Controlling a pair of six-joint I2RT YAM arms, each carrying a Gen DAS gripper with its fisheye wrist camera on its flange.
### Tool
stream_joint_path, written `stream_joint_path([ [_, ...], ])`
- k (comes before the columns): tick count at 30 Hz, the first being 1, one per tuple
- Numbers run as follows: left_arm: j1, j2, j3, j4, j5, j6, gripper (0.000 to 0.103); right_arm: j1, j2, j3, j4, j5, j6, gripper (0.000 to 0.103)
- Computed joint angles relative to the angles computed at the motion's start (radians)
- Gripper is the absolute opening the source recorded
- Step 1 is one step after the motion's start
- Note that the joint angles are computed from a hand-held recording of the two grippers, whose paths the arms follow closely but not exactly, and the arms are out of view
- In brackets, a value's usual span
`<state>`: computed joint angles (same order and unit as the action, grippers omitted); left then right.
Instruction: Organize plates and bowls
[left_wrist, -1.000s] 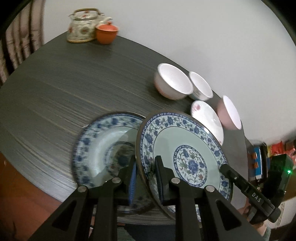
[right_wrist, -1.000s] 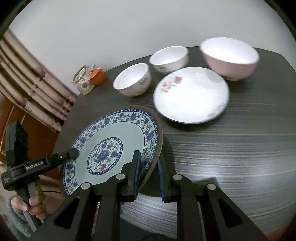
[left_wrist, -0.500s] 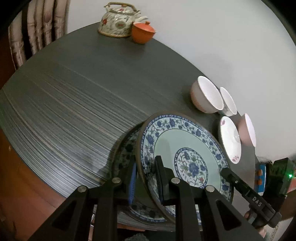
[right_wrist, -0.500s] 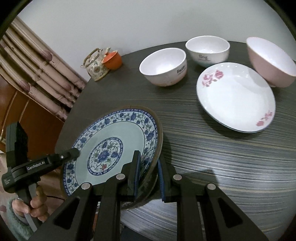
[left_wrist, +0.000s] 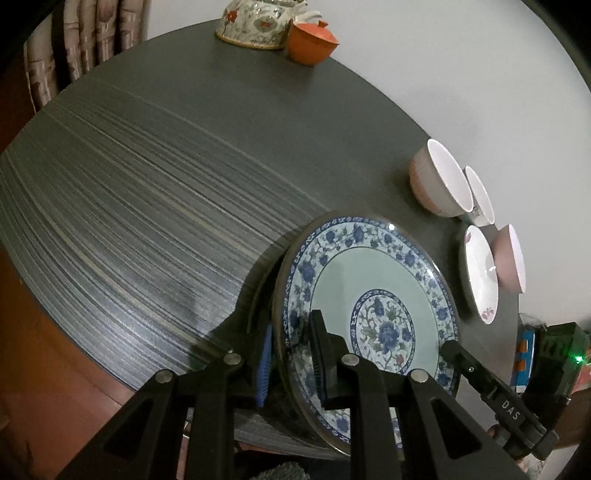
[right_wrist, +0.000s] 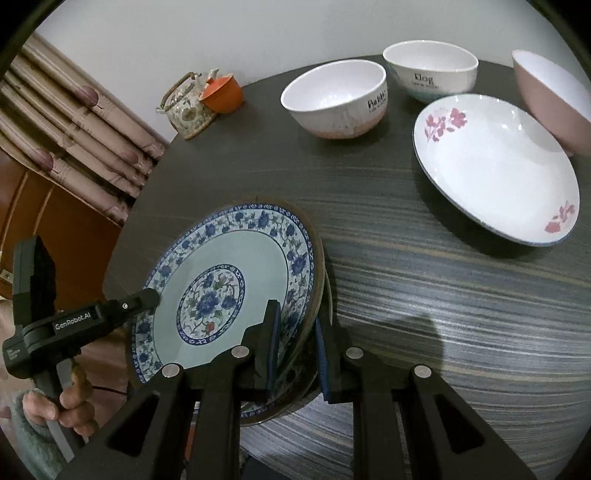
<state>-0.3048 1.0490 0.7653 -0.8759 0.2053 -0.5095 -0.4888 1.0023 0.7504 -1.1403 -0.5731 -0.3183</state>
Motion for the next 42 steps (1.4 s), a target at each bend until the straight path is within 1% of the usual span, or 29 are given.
stream_joint_path([
  [12,-0.036,0.042,-0.01,0.028,-0.01,-0.03,0.02,0.075,-0.001,-0.012,0.017,0.05,0.067,0.019],
  [20,-0.019,0.063,-0.006,0.029,0.019,-0.006,0.02,0.15,-0.053,-0.027,0.04,0.119,0.119,0.023],
  [30,-0.003,0.085,0.012,0.007,0.037,0.005,0.02,0.179,-0.051,-0.049,0.046,0.145,0.157,0.024],
  [34,0.016,0.091,0.017,-0.006,0.059,0.007,0.02,0.196,-0.05,-0.052,0.051,0.158,0.172,0.025],
  [38,0.009,0.089,0.027,-0.026,0.047,-0.001,0.02,0.218,-0.06,-0.055,0.058,0.176,0.196,0.026],
  [42,0.003,0.097,0.038,-0.039,0.037,-0.006,0.024,0.232,-0.054,-0.055,0.064,0.178,0.212,0.026],
])
